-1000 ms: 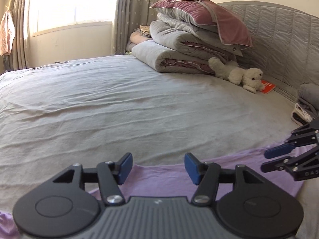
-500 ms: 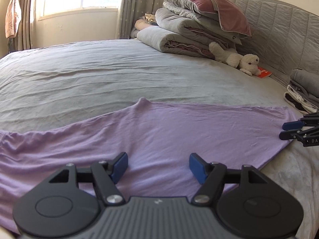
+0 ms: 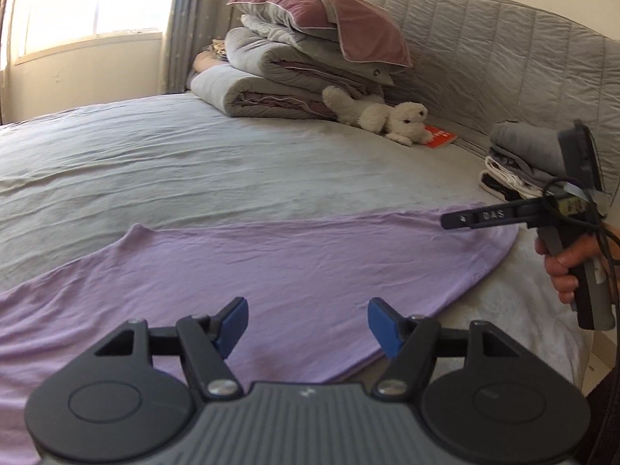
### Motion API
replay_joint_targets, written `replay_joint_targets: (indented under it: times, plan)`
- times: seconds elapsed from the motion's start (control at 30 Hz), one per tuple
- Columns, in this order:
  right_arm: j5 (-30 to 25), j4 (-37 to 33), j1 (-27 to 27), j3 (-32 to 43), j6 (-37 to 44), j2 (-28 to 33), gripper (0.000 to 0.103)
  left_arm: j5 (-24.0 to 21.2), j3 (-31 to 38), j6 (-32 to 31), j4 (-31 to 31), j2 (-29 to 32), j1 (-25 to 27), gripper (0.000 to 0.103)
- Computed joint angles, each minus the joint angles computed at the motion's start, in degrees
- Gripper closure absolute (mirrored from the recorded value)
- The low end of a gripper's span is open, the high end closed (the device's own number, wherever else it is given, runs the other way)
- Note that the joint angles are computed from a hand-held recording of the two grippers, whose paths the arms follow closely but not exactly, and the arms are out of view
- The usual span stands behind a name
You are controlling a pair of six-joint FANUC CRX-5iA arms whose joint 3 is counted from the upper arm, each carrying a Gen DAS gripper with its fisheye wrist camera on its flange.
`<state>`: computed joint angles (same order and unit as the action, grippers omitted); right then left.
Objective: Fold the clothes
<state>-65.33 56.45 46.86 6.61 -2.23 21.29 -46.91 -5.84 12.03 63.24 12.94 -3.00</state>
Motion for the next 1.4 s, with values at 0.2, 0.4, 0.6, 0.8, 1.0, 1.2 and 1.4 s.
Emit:
replay_joint_targets:
  times: [0.2,0.4,0.6,0.8,1.0,1.2,1.4]
  plan:
    - [-3.05,-2.49,-0.98,7.62,7.27,5.87,0.059,-3.19,2.46,1.01,-4.1,1.62,-0.2,0.032]
    - [-2.93,-2.2,-2.68,10.47,10.2,8.2,0.059,-4.26,1.81,-0.7,-4.48,1.37,-0.02,0.025]
    - [-1.95,-0.74,-3.17,9.55,6.95,7.69,0.058,-6.02,2.79,0.57,-3.57,1.67,0.48,0.024]
    - [1.18,4.7,-1.68,0.44,1.99,1.55,0.058,-7.23,4.93,2.99,0.49,3.41,1.33,0.024]
    - [1.62,6.65,-1.7,-9.34,-4.73,-5.21,0.058,-5.76,6.51,6.42,-2.39,4.15,1.66,0.024]
    - [3.05,7.51,-3.54,-16.52,-10.67,-10.03,0.058,-5.38,6.66,7.03,-5.46,3.93,1.96,0.024]
    - [-1.24,8.02,-3.06,-17.79,-14.21,-11.17,0.058,-4.91,6.24,6.04,-5.23,3.53,2.12,0.024]
